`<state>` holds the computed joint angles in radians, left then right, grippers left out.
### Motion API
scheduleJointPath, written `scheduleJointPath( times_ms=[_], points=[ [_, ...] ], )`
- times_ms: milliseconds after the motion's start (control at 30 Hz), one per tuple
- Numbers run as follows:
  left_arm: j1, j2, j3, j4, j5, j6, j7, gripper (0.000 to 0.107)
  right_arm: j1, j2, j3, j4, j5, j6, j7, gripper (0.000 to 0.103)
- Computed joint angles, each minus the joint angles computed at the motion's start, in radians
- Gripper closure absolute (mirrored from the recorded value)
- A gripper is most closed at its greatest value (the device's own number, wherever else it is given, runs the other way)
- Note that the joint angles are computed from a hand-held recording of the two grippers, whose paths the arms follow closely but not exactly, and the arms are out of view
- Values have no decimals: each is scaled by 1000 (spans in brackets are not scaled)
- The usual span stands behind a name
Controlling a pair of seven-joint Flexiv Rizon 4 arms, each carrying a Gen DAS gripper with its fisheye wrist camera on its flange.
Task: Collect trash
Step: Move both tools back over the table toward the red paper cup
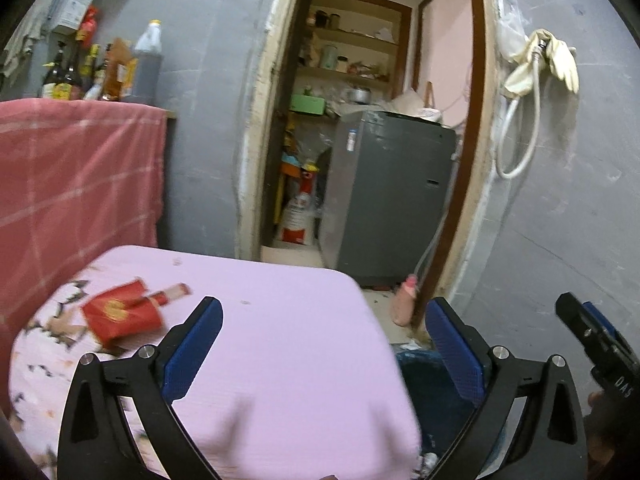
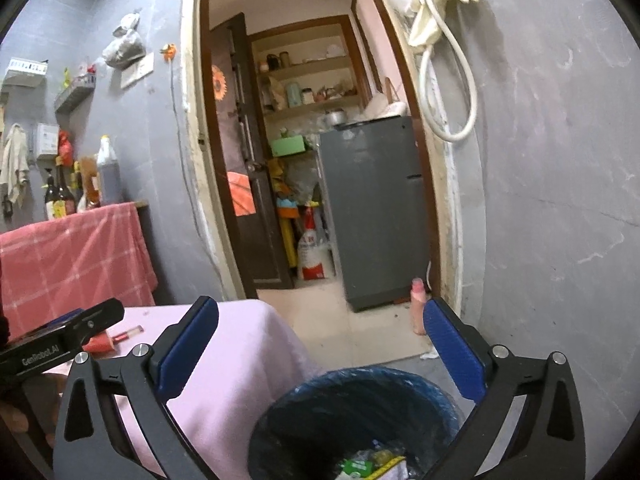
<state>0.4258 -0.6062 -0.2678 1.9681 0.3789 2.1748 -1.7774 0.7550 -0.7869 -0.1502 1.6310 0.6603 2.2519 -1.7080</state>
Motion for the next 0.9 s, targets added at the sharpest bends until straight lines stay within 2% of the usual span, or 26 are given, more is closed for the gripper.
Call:
scheduleJointPath(
  times_ms=[233, 500, 767, 900],
  points=[
    [68, 34, 39, 31, 14, 20, -24, 8, 42, -12, -8, -57, -16, -28, -21, 0],
    [144, 47, 87, 40, 11, -5, -25, 8, 113, -55, -55, -157, -51, -121, -14, 0],
    [247, 17, 59, 28, 17, -75, 16, 8, 172, -117, -133, -231, -143, -240, 67, 0],
    [309, -7, -1, 18, 19, -117, 40, 8, 178, -147, -155, -266, -207, -298, 116, 0]
  ],
)
